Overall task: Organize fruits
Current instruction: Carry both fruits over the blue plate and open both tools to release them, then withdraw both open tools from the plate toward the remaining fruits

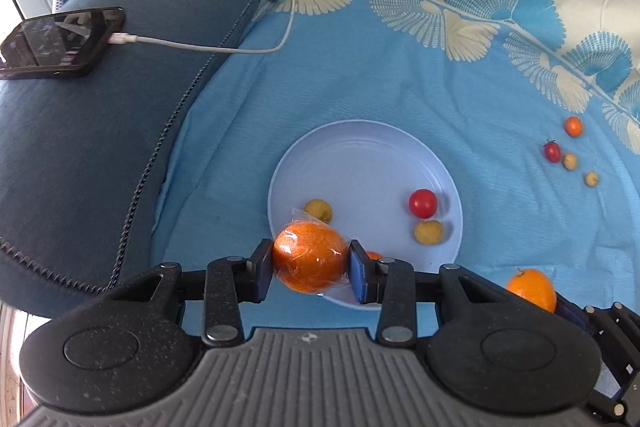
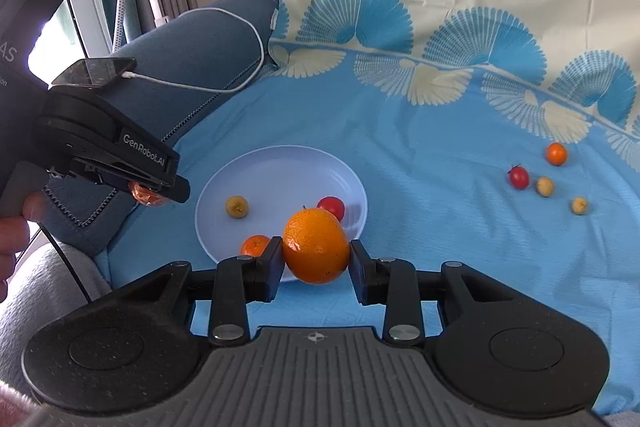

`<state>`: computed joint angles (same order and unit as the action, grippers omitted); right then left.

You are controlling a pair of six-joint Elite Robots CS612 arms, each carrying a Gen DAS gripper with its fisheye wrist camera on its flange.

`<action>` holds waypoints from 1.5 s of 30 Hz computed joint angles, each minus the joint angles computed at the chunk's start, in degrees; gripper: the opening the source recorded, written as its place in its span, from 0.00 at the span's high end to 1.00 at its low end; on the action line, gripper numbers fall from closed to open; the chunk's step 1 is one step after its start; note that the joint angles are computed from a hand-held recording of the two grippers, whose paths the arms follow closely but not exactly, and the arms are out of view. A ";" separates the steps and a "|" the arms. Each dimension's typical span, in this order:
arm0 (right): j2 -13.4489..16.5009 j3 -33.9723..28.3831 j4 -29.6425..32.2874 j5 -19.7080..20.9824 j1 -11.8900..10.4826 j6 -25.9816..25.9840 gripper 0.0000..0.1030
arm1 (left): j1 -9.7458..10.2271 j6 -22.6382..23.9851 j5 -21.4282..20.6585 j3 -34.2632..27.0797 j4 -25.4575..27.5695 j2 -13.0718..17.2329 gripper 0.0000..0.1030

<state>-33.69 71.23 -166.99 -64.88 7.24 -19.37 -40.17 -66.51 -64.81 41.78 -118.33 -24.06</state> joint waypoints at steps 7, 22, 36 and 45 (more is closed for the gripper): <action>4.55 -7.54 6.19 -1.54 1.34 -0.51 0.65 | 1.61 1.87 -1.92 -8.99 5.65 5.60 0.59; 10.22 -16.87 13.40 -0.38 2.53 -2.43 0.35 | 2.46 2.78 0.45 -18.33 12.73 10.93 0.00; -0.04 -0.51 2.21 -1.88 1.01 -0.60 0.05 | -1.47 2.08 3.54 -1.91 10.64 -0.32 0.00; -6.33 12.24 -15.25 -1.48 -0.78 2.25 0.01 | -5.83 -0.70 8.02 8.69 4.25 -6.76 0.00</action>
